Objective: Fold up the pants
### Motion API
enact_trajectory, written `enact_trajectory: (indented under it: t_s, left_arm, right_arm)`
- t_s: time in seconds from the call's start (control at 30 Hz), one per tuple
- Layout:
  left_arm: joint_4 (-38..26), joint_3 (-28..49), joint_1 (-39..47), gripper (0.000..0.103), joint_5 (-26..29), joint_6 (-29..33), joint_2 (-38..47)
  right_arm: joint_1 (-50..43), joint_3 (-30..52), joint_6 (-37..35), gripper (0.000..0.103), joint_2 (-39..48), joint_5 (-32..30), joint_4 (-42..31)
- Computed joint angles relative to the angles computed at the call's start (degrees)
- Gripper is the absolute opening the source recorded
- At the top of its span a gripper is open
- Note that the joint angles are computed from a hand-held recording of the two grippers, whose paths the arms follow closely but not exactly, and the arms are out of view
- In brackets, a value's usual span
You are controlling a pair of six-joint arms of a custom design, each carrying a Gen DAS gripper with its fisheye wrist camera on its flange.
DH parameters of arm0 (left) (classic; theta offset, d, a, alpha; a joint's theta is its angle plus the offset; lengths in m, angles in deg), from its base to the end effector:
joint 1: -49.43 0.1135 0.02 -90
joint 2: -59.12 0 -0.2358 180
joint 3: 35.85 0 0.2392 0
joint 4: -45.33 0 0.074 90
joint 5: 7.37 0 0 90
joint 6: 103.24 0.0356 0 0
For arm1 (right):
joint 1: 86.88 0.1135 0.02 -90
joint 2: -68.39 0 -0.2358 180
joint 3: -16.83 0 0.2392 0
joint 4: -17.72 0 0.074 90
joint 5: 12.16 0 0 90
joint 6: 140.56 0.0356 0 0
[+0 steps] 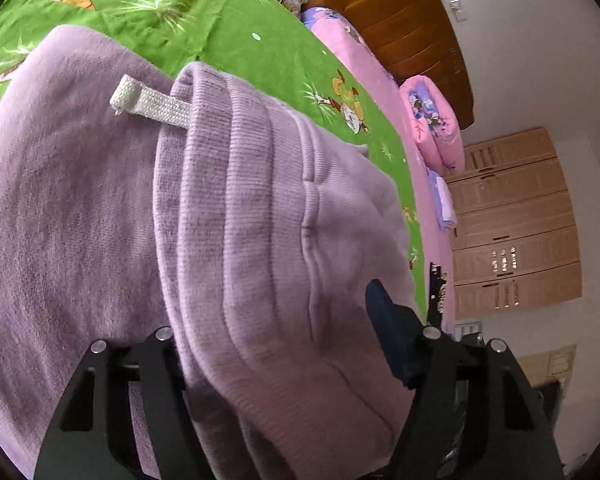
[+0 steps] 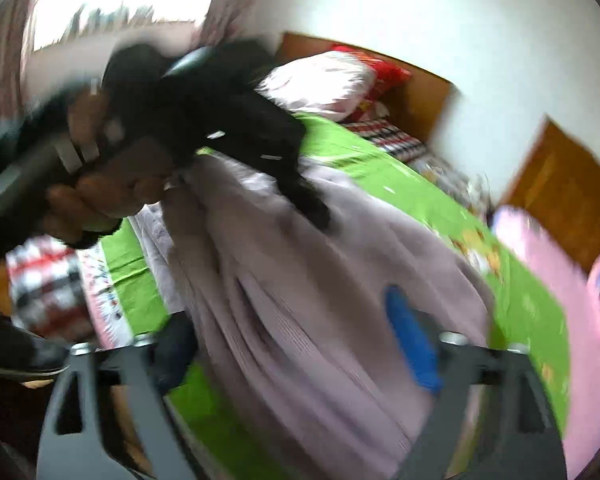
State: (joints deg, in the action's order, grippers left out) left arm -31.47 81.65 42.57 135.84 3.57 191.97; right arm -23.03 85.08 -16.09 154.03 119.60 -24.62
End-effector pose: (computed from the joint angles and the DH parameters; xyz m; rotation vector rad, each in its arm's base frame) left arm 0.4011 -0.0770 0.1278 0.5425 2.7160 -1.3865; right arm 0.1451 0.2418 0.1903 -0.3477 2.2461 -0.1014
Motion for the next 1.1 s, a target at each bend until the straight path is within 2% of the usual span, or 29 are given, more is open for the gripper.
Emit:
enact_trajectory:
  t_s: [0.1,0.17,0.23,0.27,0.33,0.4,0.5,0.53,0.6,0.63,0.7,0.8,0.87,0.9,1.0,1.07,1.1]
  left_arm:
    - [-2.7,3.6,0.2,0.079,1.2,1.9,2.4]
    - [-3.1,4.6,-0.2,0.087,1.9,2.0,3.3]
    - [-2.5,4.5,-1.0,0.091,1.9,2.5,3.1]
    - [-1.7,4.2,-1.4,0.093,1.7,2.4,3.0]
    - [-0.6,3.3,-1.9,0.094,1.4,2.0,2.3]
    - [0.5,2.3,-2.0,0.094,0.9,1.2,1.5]
    - [3.0,0.3,-2.1,0.093,1.0,-0.1,0.4]
    - [4.5,-0.9,-2.1,0.086,0.3,-1.2,-0.4]
    - [9.3,-5.1,-2.1,0.052,-5.1,-4.4,-4.0]
    - [9.2,-6.3,-1.8,0.037,-5.3,-3.5,-5.2]
    - [8.5,-7.9,-1.9,0.023,-6.0,-2.2,-9.7]
    - [3.5,-6.4,-1.9,0.020,-3.0,1.0,-20.5]
    - [-1.1,-2.3,-0.5,0.020,-0.5,3.9,-24.2]
    - [-3.3,0.9,0.0,0.020,0.3,4.9,-24.7]
    - [-11.0,10.6,4.2,0.020,0.1,10.8,-20.9]
    - [-8.7,9.7,6.8,0.021,-1.7,10.3,-17.4]
    - [-5.3,8.7,8.9,0.021,-3.6,8.4,-12.8]
  right_arm:
    - [8.4,-7.5,17.5,0.089,-9.5,5.9,-9.4]
    - [15.7,-7.9,36.7,0.089,-10.6,9.7,-21.1]
    - [22.6,-8.1,56.6,0.089,-8.9,11.6,-32.1]
    - [25.2,-7.1,64.4,0.089,-6.3,11.1,-36.7]
    - [26.2,-6.3,71.3,0.089,-1.8,8.2,-39.9]
    - [24.8,-6.4,72.9,0.089,0.4,7.7,-39.8]
    - [18.0,-6.5,65.2,0.089,0.7,8.6,-32.4]
    - [15.0,-6.6,61.2,0.089,1.1,7.7,-29.5]
    - [10.7,-6.5,55.2,0.089,3.3,6.9,-24.6]
    - [9.4,-5.5,54.3,0.089,5.3,6.5,-24.0]
    - [7.6,-4.0,52.0,0.089,6.9,6.1,-23.7]
    - [5.7,0.0,51.4,0.089,13.4,5.1,-26.8]
    - [6.2,1.9,55.5,0.089,15.7,5.5,-31.9]
    - [6.2,1.1,55.8,0.089,14.7,5.3,-31.7]
    - [7.3,-0.5,56.2,0.089,12.4,7.0,-30.5]
    - [7.6,1.8,55.5,0.089,14.5,7.7,-32.7]
    - [7.6,1.4,55.2,0.089,14.2,7.6,-32.1]
